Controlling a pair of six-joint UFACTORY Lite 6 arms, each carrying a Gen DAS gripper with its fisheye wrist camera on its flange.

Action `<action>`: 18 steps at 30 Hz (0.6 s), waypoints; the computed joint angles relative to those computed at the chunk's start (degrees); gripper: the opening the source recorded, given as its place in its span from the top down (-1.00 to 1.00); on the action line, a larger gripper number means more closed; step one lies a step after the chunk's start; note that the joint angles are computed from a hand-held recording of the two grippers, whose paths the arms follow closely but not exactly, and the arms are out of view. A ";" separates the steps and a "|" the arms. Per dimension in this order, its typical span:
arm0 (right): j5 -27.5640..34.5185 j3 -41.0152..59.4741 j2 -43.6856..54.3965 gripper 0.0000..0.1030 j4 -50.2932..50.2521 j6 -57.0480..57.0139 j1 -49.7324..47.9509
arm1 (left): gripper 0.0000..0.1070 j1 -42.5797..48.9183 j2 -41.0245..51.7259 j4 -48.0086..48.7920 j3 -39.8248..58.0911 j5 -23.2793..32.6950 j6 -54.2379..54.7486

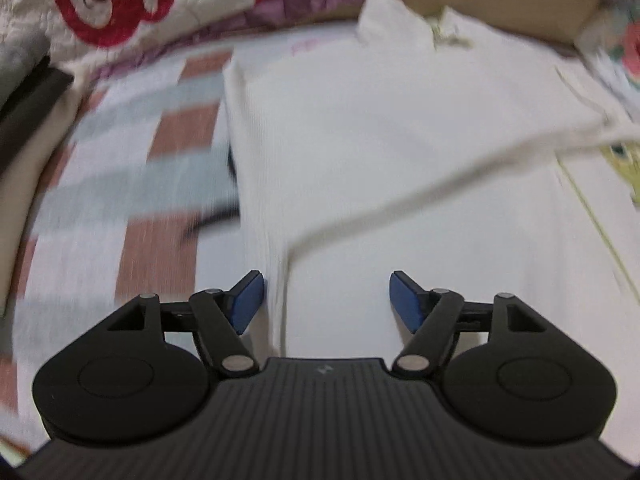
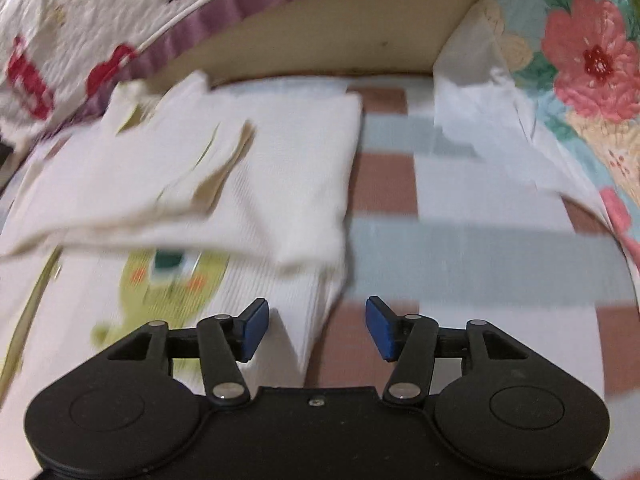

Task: Fold clothes

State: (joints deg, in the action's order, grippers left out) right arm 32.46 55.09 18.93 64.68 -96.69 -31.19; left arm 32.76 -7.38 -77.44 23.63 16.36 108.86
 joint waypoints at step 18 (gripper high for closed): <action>42.68 -21.12 -18.63 -0.25 -28.74 -15.01 -60.76 | -0.56 50.25 -19.33 49.24 -2.70 42.54 -19.78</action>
